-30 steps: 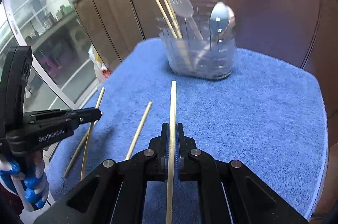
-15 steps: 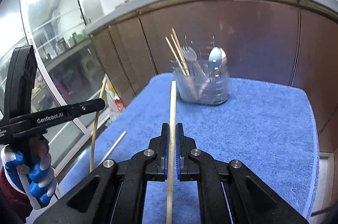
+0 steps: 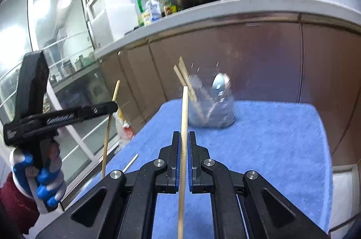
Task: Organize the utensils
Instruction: 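Carry both held chopsticks to the holder and lower them in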
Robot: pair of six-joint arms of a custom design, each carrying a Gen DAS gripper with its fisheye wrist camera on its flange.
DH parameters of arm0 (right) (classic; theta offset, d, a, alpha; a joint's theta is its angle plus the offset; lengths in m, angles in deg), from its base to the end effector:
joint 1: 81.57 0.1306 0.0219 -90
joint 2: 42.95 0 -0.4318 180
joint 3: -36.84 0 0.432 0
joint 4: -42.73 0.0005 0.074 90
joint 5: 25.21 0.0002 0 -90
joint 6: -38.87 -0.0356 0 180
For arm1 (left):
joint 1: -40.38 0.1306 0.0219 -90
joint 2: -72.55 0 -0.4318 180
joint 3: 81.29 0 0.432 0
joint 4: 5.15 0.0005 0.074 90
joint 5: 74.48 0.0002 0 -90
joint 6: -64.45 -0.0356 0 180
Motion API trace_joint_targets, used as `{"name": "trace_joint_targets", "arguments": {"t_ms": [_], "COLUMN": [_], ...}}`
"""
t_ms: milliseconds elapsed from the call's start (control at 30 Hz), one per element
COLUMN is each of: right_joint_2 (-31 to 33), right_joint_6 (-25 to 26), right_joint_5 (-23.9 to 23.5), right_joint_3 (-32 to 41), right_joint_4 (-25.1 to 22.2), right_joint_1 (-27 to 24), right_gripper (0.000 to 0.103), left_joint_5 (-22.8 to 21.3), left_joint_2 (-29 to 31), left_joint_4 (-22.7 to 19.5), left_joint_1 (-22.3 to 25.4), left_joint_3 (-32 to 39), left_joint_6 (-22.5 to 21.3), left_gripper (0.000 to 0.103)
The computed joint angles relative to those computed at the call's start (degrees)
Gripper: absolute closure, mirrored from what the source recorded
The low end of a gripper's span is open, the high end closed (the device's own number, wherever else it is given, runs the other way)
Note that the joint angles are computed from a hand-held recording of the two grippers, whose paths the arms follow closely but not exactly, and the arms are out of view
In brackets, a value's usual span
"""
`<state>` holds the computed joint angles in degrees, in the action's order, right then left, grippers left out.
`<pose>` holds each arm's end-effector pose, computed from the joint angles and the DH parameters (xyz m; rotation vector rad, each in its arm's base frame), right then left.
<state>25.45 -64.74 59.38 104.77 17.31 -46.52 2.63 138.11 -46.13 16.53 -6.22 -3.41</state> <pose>0.3203 0.2282 0.4806 -0.4469 2.0301 0.6255 0.3340 -0.1395 0.5382 -0.1021 2.1116 -0.2425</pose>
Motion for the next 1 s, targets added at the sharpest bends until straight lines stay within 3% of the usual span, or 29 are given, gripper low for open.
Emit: {"name": "trace_joint_targets", "arguments": {"t_ms": [100,200,333,633,800,1000], "right_joint_2": [2.34,6.59,13.09,25.71,29.44,31.47], "right_joint_6": [0.37,0.38,1.09,4.34,5.29,5.83], "right_joint_5": [0.49,0.65,2.61,8.33,10.03,11.99], "right_joint_3": [2.66,6.78,13.24,24.95,25.63,23.46], "right_joint_4": [3.29,7.91,15.02,23.97,26.02,27.62], "right_joint_1": [-1.38,-2.74,-3.14,-2.22,-2.45,-2.77], "right_gripper": [0.098,0.097,0.098,0.098,0.098,0.098], "left_joint_5": [1.99,10.39,13.6,12.87,11.56,10.09], "left_joint_2": [5.17,10.18,15.58,22.07,24.25,25.75], "left_joint_4": [3.87,8.59,14.29,25.61,31.65,35.87], "left_joint_1": [2.69,6.23,8.43,10.56,11.06,11.38], "left_joint_3": [5.12,9.43,13.4,15.65,12.78,10.12], "left_joint_6": [-5.17,-5.67,-7.0,-11.31,-10.41,-9.08], "left_gripper": [0.098,0.098,0.098,0.098,0.098,0.098]}}
